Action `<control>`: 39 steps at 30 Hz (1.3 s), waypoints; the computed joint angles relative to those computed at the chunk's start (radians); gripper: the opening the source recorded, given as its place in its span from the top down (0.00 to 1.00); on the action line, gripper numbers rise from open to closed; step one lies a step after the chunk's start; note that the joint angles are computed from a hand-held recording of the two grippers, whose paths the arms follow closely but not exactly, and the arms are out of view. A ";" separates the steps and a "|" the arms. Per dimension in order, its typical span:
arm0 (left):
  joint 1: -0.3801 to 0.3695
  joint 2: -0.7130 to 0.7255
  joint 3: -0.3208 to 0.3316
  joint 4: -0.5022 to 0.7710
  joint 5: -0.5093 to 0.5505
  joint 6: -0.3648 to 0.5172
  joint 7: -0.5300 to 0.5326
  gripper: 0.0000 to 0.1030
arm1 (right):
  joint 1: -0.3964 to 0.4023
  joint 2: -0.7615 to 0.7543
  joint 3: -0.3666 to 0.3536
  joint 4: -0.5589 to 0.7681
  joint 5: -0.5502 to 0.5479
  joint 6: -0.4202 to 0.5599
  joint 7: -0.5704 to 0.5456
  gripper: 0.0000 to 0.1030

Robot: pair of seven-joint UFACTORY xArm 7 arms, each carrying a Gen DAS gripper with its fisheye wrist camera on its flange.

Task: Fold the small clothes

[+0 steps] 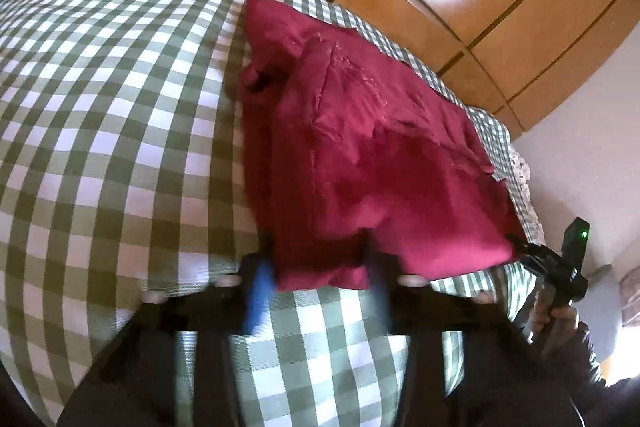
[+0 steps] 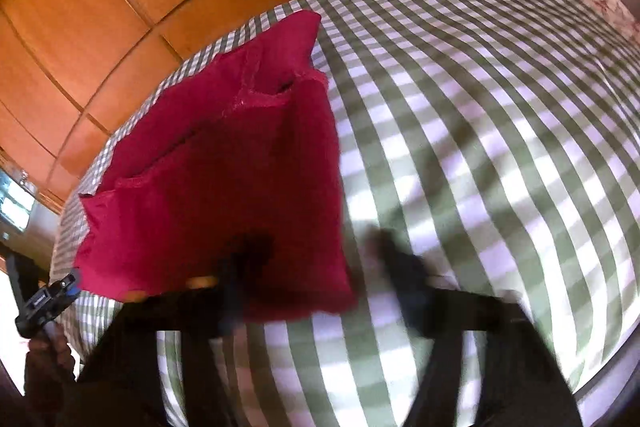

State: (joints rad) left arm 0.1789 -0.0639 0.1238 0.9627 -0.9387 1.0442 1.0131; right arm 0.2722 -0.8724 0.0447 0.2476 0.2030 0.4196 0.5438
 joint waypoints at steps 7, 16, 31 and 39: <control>0.017 -0.052 0.028 -0.039 0.015 0.045 0.023 0.85 | 0.038 -0.120 -0.016 -0.019 0.021 0.093 -0.001 0.84; 0.083 -0.208 0.117 -0.166 0.167 0.208 0.039 0.86 | 0.091 -0.504 0.013 -0.078 0.062 0.495 0.025 0.84; 0.001 -0.154 0.076 -0.089 0.104 0.006 0.028 0.41 | -0.014 -0.315 0.073 0.000 -0.025 0.361 0.000 0.47; -0.034 -0.162 0.064 -0.095 0.090 -0.019 0.076 0.91 | -0.006 -0.244 0.084 0.065 -0.080 0.389 -0.024 0.95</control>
State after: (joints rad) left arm 0.1454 -0.2261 0.1878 0.8674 -0.8489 1.0249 1.0895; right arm 0.2666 -1.1159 0.1285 0.3122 0.1230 0.8085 0.5196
